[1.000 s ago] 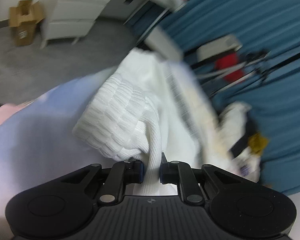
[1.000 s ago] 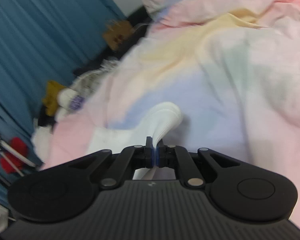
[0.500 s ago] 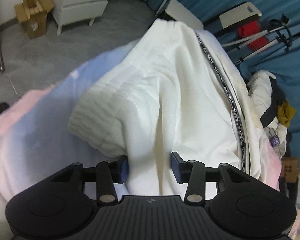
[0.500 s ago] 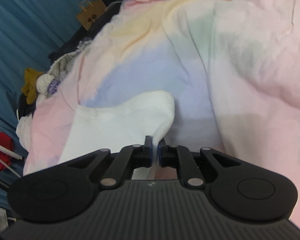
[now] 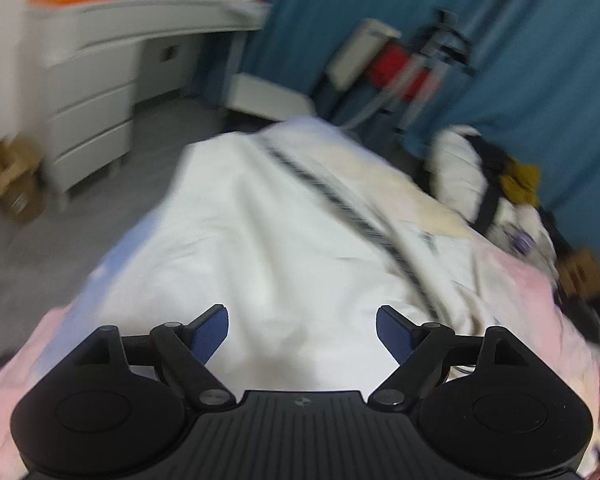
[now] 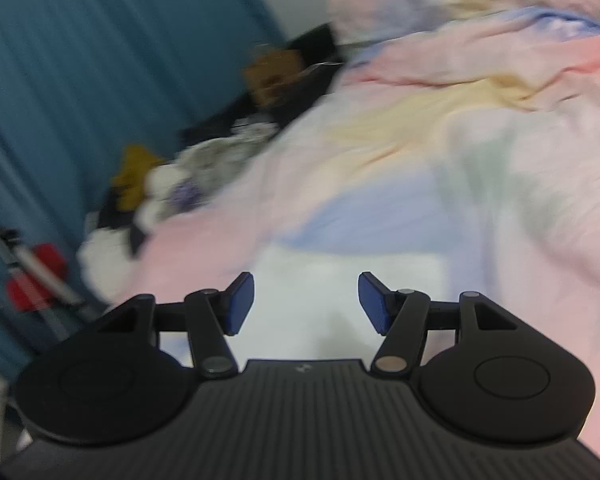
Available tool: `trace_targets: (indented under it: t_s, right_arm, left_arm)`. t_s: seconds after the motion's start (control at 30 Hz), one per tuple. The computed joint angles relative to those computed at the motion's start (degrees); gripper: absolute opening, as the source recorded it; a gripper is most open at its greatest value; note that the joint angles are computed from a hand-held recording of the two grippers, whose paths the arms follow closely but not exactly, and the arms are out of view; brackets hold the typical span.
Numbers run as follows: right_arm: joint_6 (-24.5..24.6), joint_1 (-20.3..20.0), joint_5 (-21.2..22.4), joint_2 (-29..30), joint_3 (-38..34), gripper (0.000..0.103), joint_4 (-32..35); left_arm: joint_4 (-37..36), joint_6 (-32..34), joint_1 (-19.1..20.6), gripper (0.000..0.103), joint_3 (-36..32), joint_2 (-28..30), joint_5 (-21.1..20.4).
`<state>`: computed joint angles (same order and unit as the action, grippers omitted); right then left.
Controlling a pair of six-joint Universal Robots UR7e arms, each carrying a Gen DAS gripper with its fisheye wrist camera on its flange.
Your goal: Fold clothes
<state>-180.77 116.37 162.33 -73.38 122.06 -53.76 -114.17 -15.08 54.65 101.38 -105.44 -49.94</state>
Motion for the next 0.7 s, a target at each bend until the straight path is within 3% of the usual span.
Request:
trace_targets:
  t_s: [0.07, 0.13, 0.2, 0.3, 0.4, 0.6, 0.7]
  right_arm:
    - [2.8, 0.9, -2.9, 1.9, -1.8, 0.061, 3.9]
    - [2.9, 1.5, -4.6, 4.1, -3.8, 0.061, 6.7]
    - [2.7, 1.8, -5.8, 6.2, -5.9, 0.061, 10.1]
    - [4.0, 1.3, -7.7, 8.1, -8.1, 0.061, 15.0]
    - [5.6, 0.4, -9.7, 9.0, -9.1, 0.061, 17.6]
    - [5.5, -0.8, -13.7, 11.2, -10.8, 0.061, 18.5]
    - [5.7, -2.0, -15.6, 12.7, -11.9, 0.061, 20.0]
  left_arm:
    - [-3.3, 4.1, 0.5, 0.085, 0.5, 2.9, -4.4]
    - [-6.6, 8.4, 2.0, 0.085, 0.2, 7.0, -9.4]
    - [-10.8, 13.0, 2.9, 0.085, 0.1, 11.4, -11.9]
    - [-17.3, 17.5, 3.4, 0.085, -0.9, 18.1, -12.2]
    - [-18.9, 17.2, 4.6, 0.085, -5.0, 25.3, -14.0]
    - [-19.9, 15.1, 6.9, 0.085, -14.9, 39.5, -13.9]
    - [-15.0, 10.6, 7.4, 0.084, -20.7, 46.2, -9.2]
